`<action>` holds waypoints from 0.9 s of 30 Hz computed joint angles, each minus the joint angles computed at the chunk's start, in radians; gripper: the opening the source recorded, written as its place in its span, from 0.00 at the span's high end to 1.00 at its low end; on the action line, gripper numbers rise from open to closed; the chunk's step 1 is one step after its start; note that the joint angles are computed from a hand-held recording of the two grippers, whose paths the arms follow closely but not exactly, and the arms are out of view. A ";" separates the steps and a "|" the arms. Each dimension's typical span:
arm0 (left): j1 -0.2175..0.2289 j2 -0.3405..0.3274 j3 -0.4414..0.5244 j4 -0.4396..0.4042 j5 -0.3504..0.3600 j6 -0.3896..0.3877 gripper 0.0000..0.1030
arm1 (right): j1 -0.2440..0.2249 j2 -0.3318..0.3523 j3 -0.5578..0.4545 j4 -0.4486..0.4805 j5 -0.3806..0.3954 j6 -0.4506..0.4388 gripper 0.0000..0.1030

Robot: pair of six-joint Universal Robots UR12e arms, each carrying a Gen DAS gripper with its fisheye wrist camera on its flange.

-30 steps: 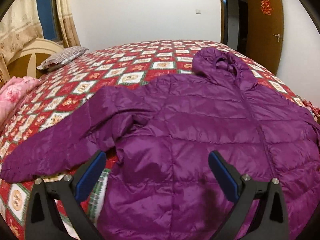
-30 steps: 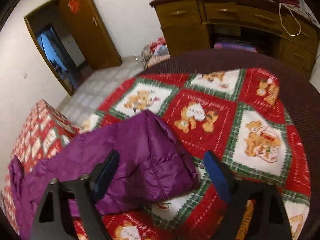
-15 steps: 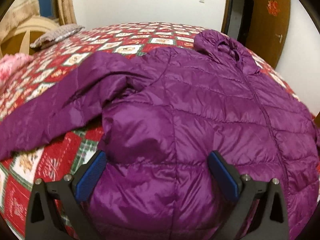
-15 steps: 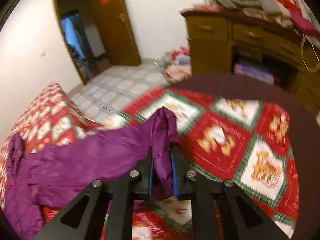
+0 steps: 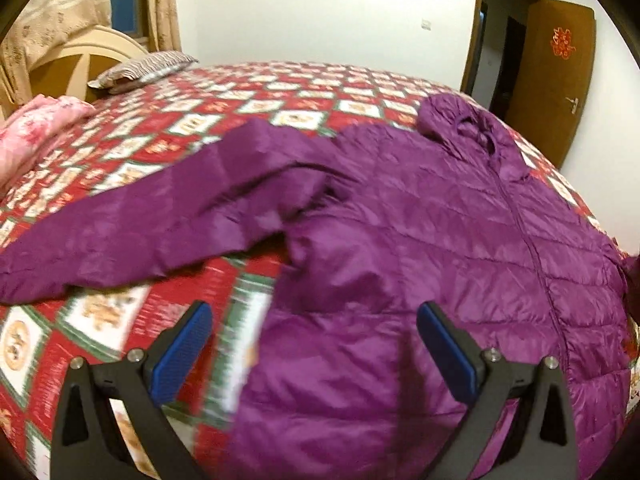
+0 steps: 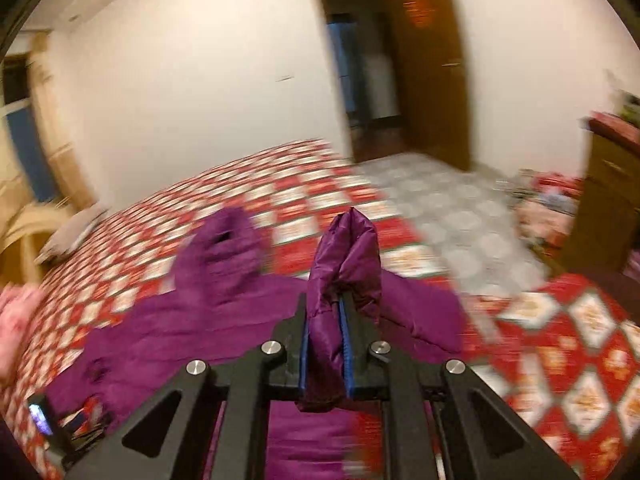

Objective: Fold large clothes

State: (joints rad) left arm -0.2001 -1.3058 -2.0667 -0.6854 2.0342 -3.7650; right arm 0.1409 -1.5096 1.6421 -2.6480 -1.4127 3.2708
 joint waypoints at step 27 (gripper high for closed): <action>0.069 0.032 -0.074 0.051 -0.096 0.012 0.00 | 0.265 0.358 -0.214 0.097 0.532 0.041 0.88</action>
State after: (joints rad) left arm -0.1307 -1.2735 -2.1405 -0.6344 1.9381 -3.7534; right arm 0.4060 -1.1515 1.4281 -2.5512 -0.8810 3.3116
